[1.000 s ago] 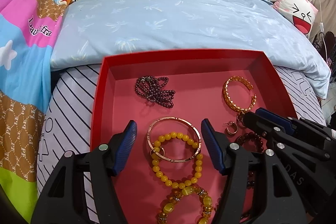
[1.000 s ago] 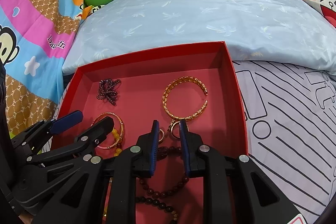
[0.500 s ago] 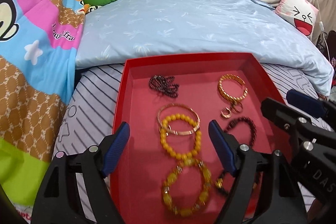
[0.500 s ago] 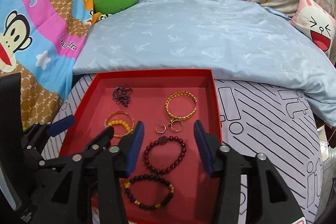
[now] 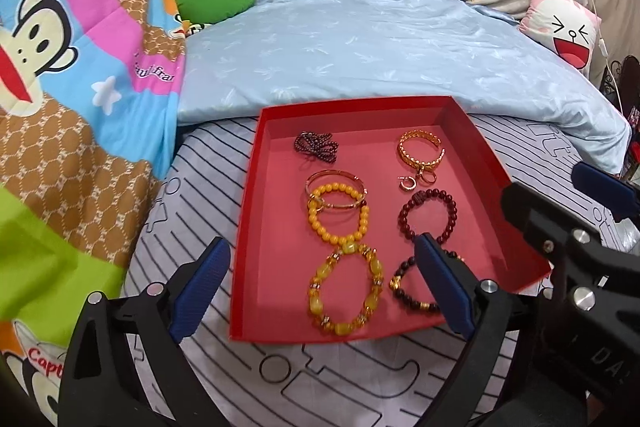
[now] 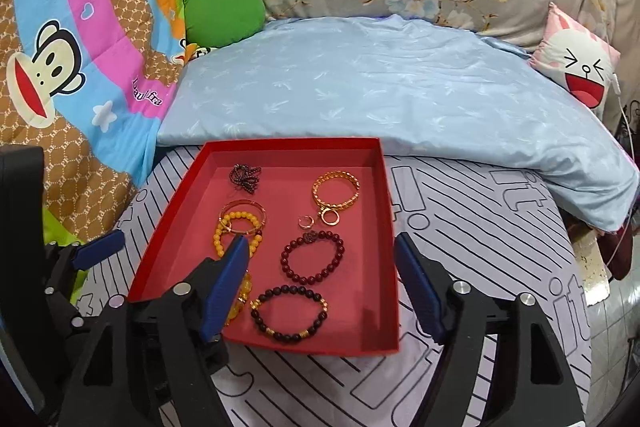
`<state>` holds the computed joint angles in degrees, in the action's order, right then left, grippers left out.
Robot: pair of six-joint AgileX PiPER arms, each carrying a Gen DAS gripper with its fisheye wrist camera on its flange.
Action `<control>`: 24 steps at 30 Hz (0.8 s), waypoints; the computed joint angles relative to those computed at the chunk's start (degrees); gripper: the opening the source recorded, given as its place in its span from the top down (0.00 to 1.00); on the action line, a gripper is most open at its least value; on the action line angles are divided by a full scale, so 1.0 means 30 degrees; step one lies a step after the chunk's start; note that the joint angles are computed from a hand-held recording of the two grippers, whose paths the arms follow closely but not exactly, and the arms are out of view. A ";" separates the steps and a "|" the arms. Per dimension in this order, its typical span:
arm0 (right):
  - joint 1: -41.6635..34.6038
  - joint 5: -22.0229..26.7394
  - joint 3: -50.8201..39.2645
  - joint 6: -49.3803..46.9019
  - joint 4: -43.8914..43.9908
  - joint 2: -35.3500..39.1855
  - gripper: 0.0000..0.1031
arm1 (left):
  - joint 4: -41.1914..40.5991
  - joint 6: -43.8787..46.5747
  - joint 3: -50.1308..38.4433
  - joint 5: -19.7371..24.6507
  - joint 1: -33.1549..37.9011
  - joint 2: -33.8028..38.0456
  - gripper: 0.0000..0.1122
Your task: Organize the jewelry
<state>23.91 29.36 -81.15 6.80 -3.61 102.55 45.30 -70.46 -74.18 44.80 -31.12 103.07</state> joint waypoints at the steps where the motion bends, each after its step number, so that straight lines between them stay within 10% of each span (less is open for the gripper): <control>1: -0.0022 -0.0086 0.0401 0.0079 -0.0086 -0.0268 0.28 | 0.0118 -0.0245 0.0166 0.0147 -0.0129 -0.0147 0.20; 24: -0.0497 -0.1466 0.4598 0.0546 0.0484 -0.2710 0.21 | 0.0282 -0.2340 0.2663 0.1631 -0.1613 -0.1776 0.17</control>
